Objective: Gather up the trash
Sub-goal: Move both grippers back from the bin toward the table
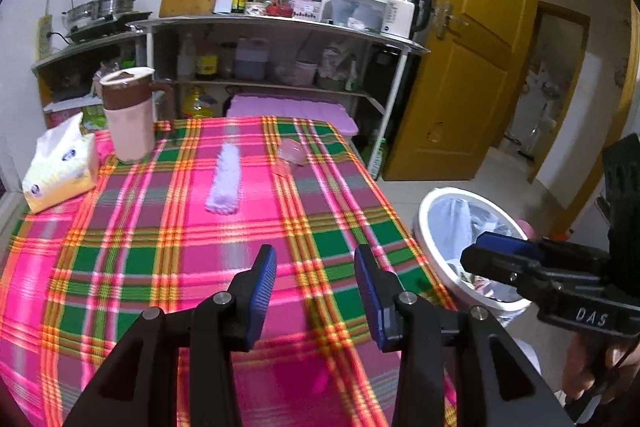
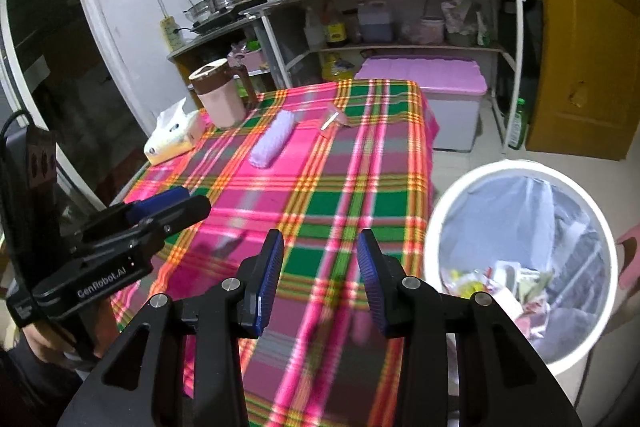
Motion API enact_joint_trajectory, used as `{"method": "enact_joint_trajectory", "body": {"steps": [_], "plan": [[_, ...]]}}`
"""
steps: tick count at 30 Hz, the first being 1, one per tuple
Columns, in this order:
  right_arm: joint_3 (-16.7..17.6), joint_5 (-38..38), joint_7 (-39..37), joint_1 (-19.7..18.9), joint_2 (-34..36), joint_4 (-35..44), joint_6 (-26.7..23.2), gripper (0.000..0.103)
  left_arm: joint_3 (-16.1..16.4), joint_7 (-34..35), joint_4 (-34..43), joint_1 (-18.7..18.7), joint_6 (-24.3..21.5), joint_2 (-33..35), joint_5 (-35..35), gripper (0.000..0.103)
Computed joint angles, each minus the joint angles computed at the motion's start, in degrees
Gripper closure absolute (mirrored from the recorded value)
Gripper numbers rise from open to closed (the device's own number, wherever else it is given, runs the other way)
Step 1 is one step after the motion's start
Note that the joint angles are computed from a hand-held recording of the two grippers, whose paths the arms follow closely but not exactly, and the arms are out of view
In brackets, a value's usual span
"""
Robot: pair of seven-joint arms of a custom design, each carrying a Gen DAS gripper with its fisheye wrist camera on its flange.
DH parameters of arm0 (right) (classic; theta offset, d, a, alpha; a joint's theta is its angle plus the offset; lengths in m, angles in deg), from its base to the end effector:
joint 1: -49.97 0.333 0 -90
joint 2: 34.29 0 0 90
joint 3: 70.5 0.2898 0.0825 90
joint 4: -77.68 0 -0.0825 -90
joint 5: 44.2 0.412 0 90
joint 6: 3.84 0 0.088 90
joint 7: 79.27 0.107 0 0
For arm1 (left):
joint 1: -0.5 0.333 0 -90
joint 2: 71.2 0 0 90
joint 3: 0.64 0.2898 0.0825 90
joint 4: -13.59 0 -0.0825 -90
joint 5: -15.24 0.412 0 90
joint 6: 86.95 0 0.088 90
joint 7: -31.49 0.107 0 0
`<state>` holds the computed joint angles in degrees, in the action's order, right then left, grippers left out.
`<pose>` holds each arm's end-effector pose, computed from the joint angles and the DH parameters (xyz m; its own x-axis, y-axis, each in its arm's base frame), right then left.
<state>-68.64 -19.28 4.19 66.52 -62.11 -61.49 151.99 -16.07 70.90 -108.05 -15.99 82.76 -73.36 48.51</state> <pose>0.4675 0.1407 0.5369 0.2255 -0.9254 -0.3047 -0.7448 0.0379 -0.6662 0.4924 -0.3520 0.4831 -0.2797 -0.9445 0.1723 -0.6362 0.0479 -0.7700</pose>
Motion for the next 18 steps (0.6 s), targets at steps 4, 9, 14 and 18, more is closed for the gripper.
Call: {"method": "enact_joint_trajectory", "body": {"steps": [4, 9, 14, 18], "plan": [[-0.24, 0.59, -0.4, 0.54, 3.59, 3.34, -0.09, 0.063, 0.62, 1.63, 1.05, 0.48, -1.08, 0.65, -0.88, 0.063], [-0.08, 0.54, -0.32, 0.15, 8.08, 7.52, -0.48, 0.063, 1.46, 3.42, 4.37, 0.94, -3.1, 3.6, -0.66, 0.063], [0.24, -0.28, 0.32, -0.82, 13.67, 12.84, -1.25, 0.063, 2.33, 7.61, 8.72, 1.13, -4.81, 8.11, -3.02, 0.063], [0.66, -1.63, 1.49, -1.6, 19.31, 18.11, -1.97, 0.063, 3.28, 9.92, 12.94, 0.84, -6.99, 12.16, -4.27, 0.063]]}}
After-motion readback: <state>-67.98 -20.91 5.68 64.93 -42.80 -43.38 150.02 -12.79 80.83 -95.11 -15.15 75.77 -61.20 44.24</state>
